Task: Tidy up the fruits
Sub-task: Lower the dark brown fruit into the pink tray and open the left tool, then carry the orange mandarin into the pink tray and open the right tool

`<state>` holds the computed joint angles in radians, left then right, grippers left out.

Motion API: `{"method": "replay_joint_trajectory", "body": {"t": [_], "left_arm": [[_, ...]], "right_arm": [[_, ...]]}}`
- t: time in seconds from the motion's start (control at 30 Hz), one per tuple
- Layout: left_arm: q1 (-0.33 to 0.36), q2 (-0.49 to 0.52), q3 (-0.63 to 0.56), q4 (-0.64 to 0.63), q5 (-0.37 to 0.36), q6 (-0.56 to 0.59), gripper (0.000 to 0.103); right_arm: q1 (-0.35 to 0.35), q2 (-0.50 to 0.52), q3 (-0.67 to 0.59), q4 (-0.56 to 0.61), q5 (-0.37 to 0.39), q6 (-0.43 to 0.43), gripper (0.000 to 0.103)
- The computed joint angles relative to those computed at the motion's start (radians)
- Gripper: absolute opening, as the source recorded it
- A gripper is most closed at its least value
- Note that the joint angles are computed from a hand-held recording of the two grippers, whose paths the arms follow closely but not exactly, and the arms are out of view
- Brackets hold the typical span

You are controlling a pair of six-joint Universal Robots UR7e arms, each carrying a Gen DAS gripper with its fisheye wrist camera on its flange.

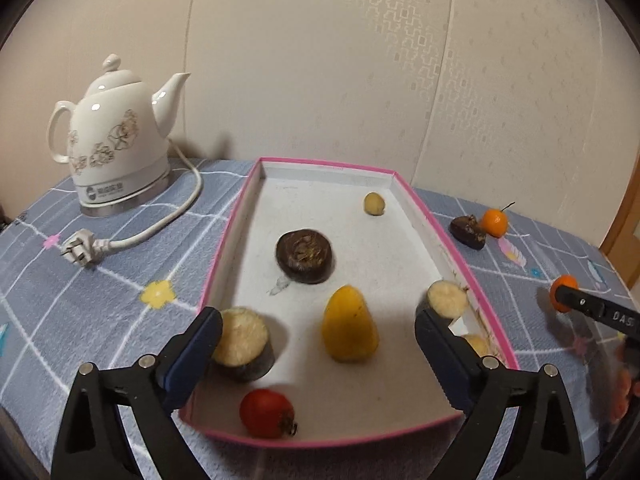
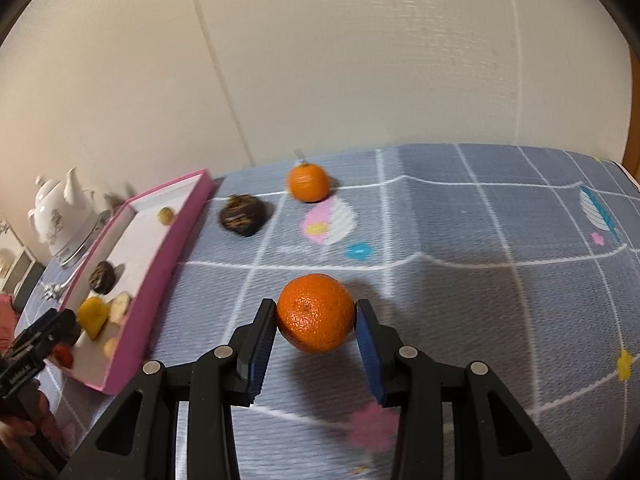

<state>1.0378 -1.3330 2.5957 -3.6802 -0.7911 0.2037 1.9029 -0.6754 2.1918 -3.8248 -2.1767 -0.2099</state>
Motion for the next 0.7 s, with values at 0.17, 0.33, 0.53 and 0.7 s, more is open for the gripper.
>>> {"method": "replay_joint_trajectory", "body": {"t": [0.17, 0.33, 0.53, 0.7], "left_arm": [[-0.002, -0.008, 0.021, -0.025, 0.003, -0.005, 0.099], [-0.029, 0.023, 0.039, -0.097, 0.046, 0.025, 0.1], [-0.038, 0.032, 0.052, -0.161, 0.051, 0.043, 0.101], [-0.039, 0.031, 0.053, -0.197, 0.054, 0.049, 0.101]], "right_arm": [[0.031, 0.028, -0.022, 0.016, 0.017, 0.011, 0.04], [0.07, 0.054, -0.052, 0.023, 0.047, 0.006, 0.04], [0.12, 0.097, -0.126, 0.09, 0.089, -0.033, 0.04], [0.145, 0.136, -0.188, 0.165, 0.099, -0.046, 0.04]]}}
